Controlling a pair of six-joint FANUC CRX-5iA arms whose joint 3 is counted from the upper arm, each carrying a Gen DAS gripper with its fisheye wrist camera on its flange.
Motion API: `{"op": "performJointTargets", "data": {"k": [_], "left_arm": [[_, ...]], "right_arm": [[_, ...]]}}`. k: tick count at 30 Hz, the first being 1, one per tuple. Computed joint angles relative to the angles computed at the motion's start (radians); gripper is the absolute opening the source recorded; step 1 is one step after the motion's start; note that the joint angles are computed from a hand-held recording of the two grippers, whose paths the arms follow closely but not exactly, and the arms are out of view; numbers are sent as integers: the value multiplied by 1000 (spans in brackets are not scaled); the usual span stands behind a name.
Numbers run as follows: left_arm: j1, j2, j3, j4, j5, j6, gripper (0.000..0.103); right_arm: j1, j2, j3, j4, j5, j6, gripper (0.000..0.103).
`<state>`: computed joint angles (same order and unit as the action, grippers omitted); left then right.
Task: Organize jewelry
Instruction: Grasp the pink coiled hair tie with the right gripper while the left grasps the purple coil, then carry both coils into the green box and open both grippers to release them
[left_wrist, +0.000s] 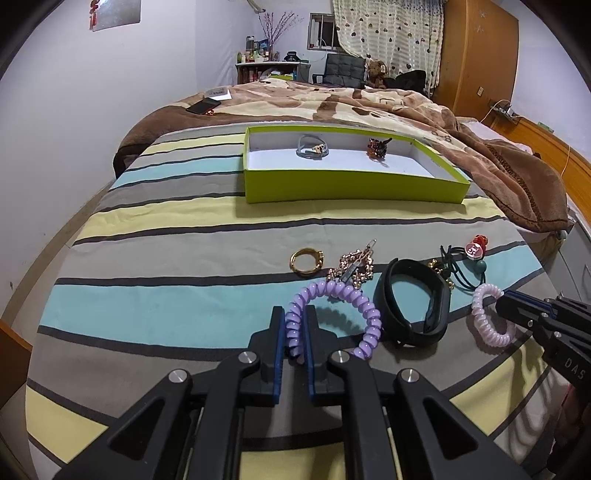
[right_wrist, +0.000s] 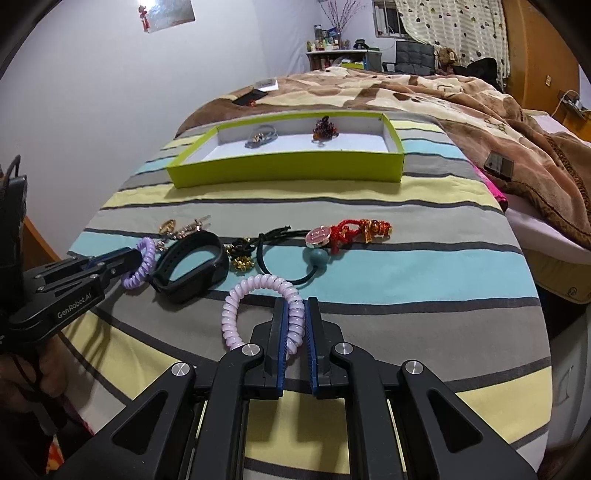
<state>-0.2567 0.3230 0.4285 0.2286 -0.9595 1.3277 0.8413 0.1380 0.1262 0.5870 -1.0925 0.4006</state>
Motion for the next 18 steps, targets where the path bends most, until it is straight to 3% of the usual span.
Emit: {"op": "performJointTargets", "data": {"k": [10, 18], "left_arm": [[16, -43, -52, 70, 52, -38, 10], [3, -13, 6, 84, 63, -52, 10]], "right_arm": [[4, -25, -22, 44, 26, -49, 9], [-18, -14, 2, 67, 39, -38, 9]]}}
